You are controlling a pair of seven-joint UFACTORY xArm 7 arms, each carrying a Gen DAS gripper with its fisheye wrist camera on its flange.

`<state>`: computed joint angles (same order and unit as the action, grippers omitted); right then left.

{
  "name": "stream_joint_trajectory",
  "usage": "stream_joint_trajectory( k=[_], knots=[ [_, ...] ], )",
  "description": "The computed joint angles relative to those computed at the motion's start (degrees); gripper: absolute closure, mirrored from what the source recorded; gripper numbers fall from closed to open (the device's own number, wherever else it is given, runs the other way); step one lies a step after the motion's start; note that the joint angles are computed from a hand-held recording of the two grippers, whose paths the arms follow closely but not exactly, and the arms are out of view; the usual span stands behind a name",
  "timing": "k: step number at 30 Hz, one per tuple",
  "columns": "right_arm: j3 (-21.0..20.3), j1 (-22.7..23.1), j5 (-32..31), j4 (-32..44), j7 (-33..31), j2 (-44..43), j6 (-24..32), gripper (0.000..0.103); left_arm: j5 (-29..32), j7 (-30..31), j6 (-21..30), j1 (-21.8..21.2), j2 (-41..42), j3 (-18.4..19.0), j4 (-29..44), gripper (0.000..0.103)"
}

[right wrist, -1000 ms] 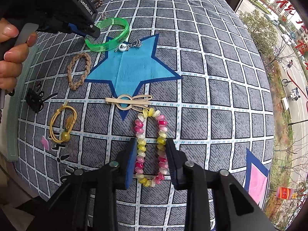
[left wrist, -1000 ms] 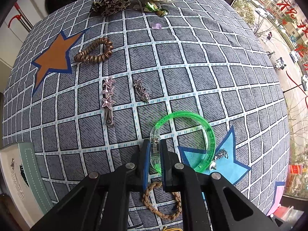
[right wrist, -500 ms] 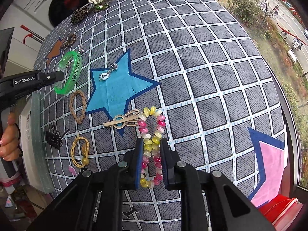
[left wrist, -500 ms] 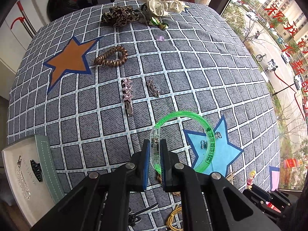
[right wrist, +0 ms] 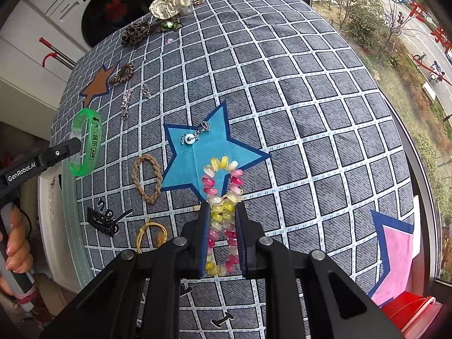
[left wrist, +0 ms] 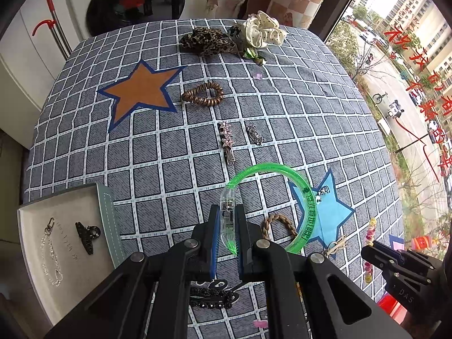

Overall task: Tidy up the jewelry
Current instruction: 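Grasp the pink-yellow beaded bracelet with the right tool while the left tool grasps the green bangle, then carry both bracelets to the tray and open the right tool to release the beaded one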

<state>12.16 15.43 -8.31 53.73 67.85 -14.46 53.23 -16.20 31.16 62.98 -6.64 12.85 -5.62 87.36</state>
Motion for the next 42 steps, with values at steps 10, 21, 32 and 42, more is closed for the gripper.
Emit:
stream_joint_trajectory(
  k=[10,21,32,42],
  knots=[
    [0.62,1.53,-2.93,6.71,-0.82,5.87,-0.24,0.084,-2.05,1.82,0.37,3.42,-0.84,1.67,0.46,0.086],
    [-0.37,5.32,-4.34,18.34,-5.04,15.72,-0.30,0.084,-1.89,0.32,0.16,8.05,-0.69,4.10,0.63,0.086],
    [-2.01,10.30,-0.63,37.94,-17.69,32.34,-1.79,0.084,1.31,-3.88,-0.76,13.38,0.63,7.01,0.55,0.086],
    [-2.81,15.15,5.60,60.63,-28.83,49.85,3.36,0.084,4.93,-7.38,-1.74,16.88,1.90,8.52,-1.64,0.086]
  ],
)
